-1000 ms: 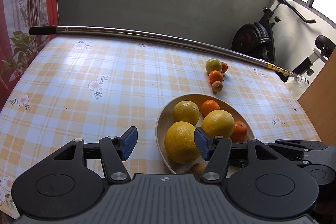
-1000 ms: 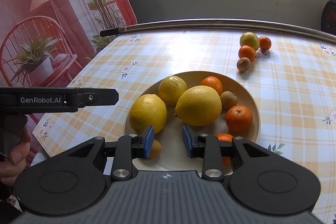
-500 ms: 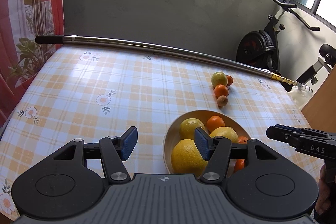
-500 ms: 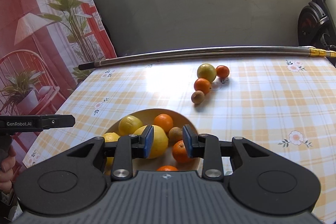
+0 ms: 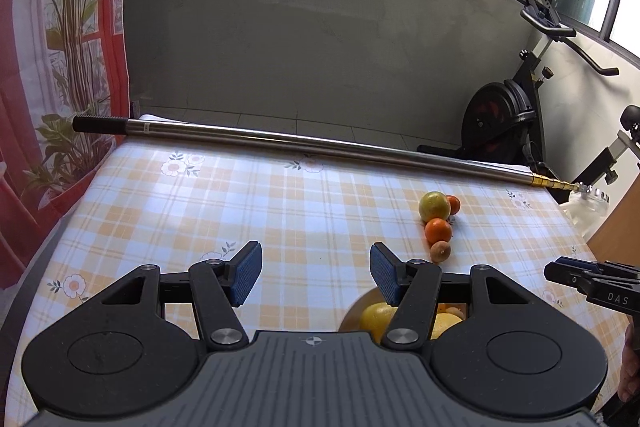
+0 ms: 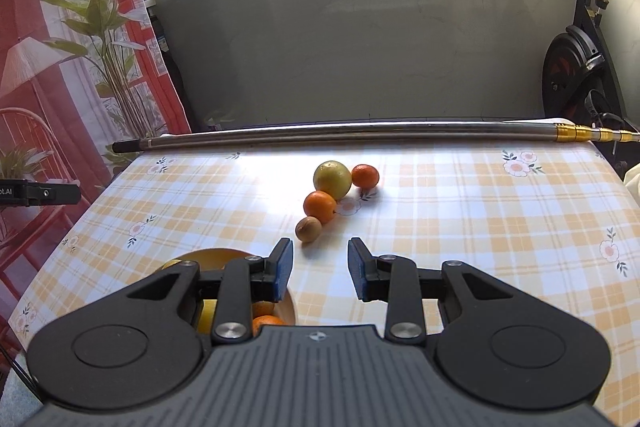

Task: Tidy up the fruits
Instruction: 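Move both tools back to the remaining fruit and grasp another brown fruit with the right tool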

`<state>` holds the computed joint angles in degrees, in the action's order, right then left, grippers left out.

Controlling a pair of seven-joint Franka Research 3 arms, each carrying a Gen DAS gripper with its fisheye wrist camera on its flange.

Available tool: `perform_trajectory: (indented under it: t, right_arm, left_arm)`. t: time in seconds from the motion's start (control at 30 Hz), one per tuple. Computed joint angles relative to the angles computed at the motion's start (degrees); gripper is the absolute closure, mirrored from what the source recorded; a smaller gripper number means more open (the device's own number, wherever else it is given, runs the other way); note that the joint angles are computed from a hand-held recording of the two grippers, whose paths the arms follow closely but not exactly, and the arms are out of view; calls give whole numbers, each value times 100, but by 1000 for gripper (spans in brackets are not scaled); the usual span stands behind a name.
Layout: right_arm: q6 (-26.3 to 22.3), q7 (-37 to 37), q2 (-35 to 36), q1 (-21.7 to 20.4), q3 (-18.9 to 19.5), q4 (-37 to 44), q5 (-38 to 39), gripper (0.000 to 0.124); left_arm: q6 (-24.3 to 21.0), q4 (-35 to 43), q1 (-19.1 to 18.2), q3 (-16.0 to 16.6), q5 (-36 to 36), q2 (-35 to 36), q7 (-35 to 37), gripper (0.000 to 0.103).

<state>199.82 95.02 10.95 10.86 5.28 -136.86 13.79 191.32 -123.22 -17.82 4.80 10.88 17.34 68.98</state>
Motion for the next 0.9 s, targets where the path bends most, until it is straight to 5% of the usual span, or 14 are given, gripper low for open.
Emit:
perform_trajectory:
  t: [0.2, 0.47, 0.67, 0.9]
  right_arm:
    - [-64, -287, 321, -81, -91, 380, -41, 90]
    - [-180, -130, 885, -898, 371, 959, -643, 90]
    - [-449, 158, 1377, -1820, 1148, 1417, -1271, 90]
    - [-1041, -378, 1936, -2055, 1550, 2122, -1130, 90]
  left_arm:
    - [-235, 675, -52, -12, 124, 438, -6, 41]
    - [-756, 2079, 529, -901, 616, 1407, 1, 41]
    - [-1461, 3222, 441, -996, 743, 2135, -127, 41]
    - [-1766, 3956, 315, -871, 878, 2612, -396, 41]
